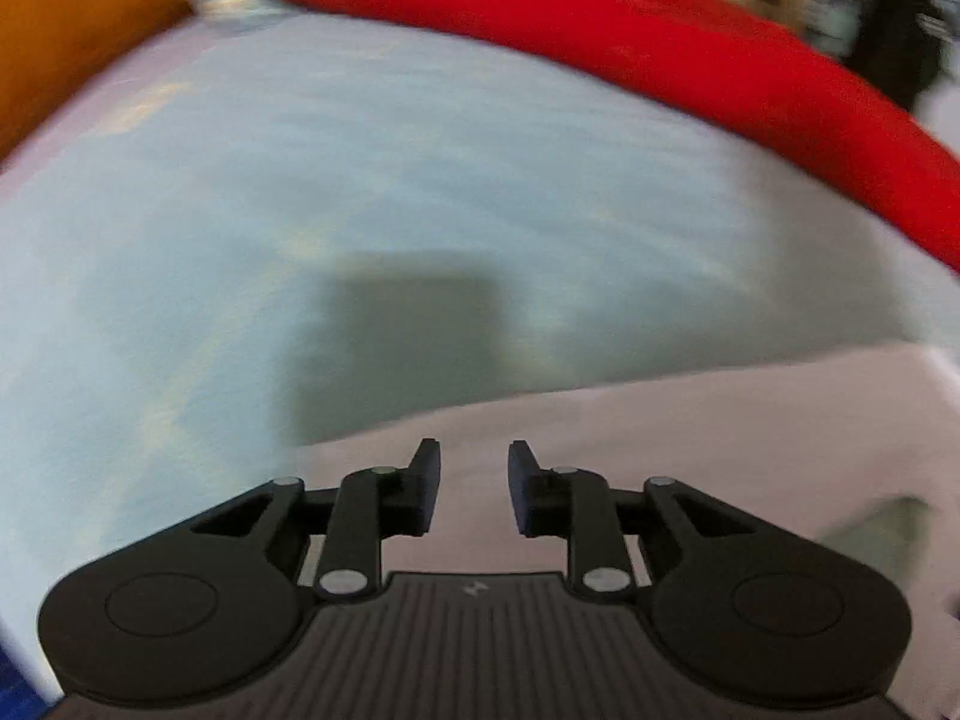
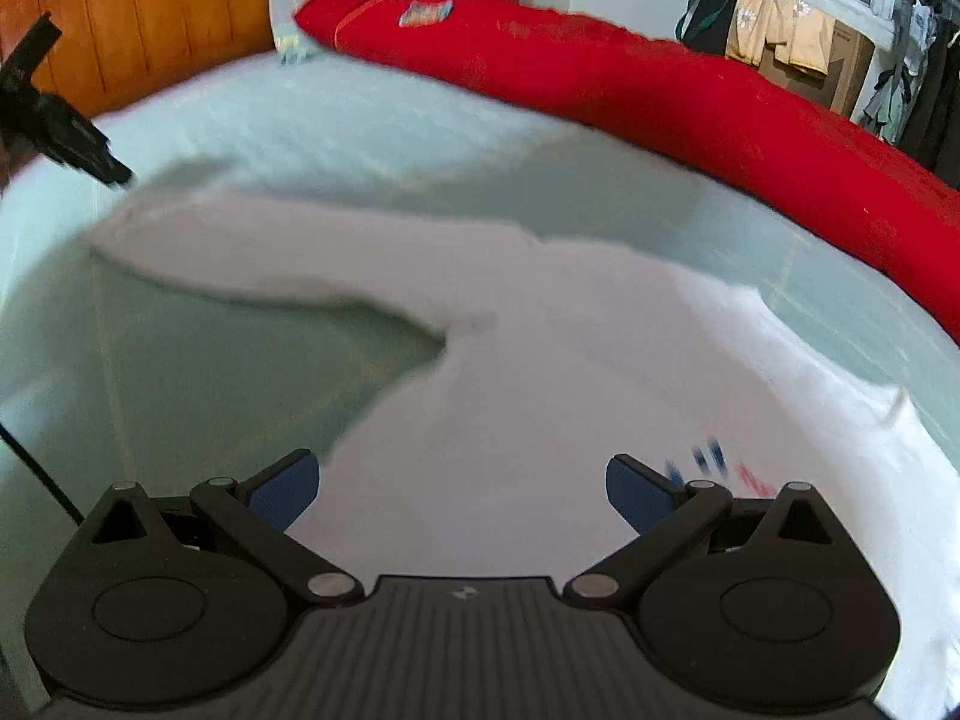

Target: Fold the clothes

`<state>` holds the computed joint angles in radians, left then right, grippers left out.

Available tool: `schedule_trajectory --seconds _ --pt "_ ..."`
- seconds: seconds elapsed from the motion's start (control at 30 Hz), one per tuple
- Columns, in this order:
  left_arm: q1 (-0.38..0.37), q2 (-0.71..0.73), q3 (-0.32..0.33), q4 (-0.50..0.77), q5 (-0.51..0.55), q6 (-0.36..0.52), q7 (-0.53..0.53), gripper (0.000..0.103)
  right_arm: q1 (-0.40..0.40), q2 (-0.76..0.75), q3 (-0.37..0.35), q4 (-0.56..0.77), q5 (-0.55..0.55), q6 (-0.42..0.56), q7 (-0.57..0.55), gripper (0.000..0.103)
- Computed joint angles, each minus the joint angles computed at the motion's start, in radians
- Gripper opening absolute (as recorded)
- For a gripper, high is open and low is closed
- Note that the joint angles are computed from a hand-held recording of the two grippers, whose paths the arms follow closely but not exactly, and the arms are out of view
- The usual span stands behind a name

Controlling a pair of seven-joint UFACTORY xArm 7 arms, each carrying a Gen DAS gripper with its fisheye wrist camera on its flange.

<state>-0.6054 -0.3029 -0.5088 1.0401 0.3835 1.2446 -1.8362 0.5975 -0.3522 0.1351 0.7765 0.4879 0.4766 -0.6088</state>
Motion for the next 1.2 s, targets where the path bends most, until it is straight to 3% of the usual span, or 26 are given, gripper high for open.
schedule_trajectory --seconds 0.13,0.2,0.27,0.37,0.43,0.53,0.63,0.77,0.8,0.93,1.0,1.1,1.2 --pt "0.012 0.152 0.051 0.037 0.096 -0.235 0.143 0.036 0.054 0.124 0.008 0.098 0.117 -0.018 -0.043 0.103" --pt "0.005 0.204 0.082 0.038 0.098 -0.298 0.174 0.036 0.058 0.189 0.026 0.149 0.174 0.037 -0.037 0.103" --pt "-0.006 0.229 0.109 0.029 0.080 -0.332 0.185 0.035 0.054 0.240 0.054 0.167 0.261 0.033 -0.010 0.103" --pt "-0.024 0.226 0.124 0.025 0.071 -0.341 0.184 0.036 0.040 0.280 0.077 0.202 0.433 0.090 -0.085 0.103" --pt "-0.031 0.219 0.128 0.026 0.066 -0.340 0.196 0.036 0.023 0.253 0.093 0.190 0.455 0.075 -0.117 0.103" --pt "-0.040 0.192 0.125 0.019 0.050 -0.317 0.218 0.036 0.009 0.195 0.102 0.136 0.426 -0.025 -0.098 0.103" --pt "-0.033 0.190 0.123 0.007 0.065 -0.350 0.211 0.036 0.010 0.171 0.100 0.098 0.382 -0.142 -0.065 0.103" --pt "-0.030 0.217 0.122 0.028 0.086 -0.371 0.208 0.036 0.031 0.278 0.097 0.160 0.223 -0.132 0.066 0.103" --pt "-0.030 0.226 0.126 0.041 0.092 -0.377 0.227 0.036 0.008 0.305 0.123 0.178 0.200 -0.127 0.081 0.103" --pt "-0.035 0.272 0.142 0.111 0.121 -0.398 0.328 0.036 0.019 0.281 0.097 0.197 0.332 0.012 -0.127 0.103" --pt "-0.035 0.317 0.160 0.159 0.154 -0.440 0.388 0.036 -0.002 0.225 0.120 0.143 0.307 -0.032 -0.113 0.103" --pt "-0.038 0.427 0.200 0.259 0.184 -0.539 0.474 0.037 -0.025 0.169 0.131 0.061 0.135 -0.138 0.010 0.103" --pt "-0.044 0.573 0.235 0.383 0.152 -0.667 0.595 0.037 -0.046 0.154 0.118 0.022 0.015 -0.183 0.114 0.103"
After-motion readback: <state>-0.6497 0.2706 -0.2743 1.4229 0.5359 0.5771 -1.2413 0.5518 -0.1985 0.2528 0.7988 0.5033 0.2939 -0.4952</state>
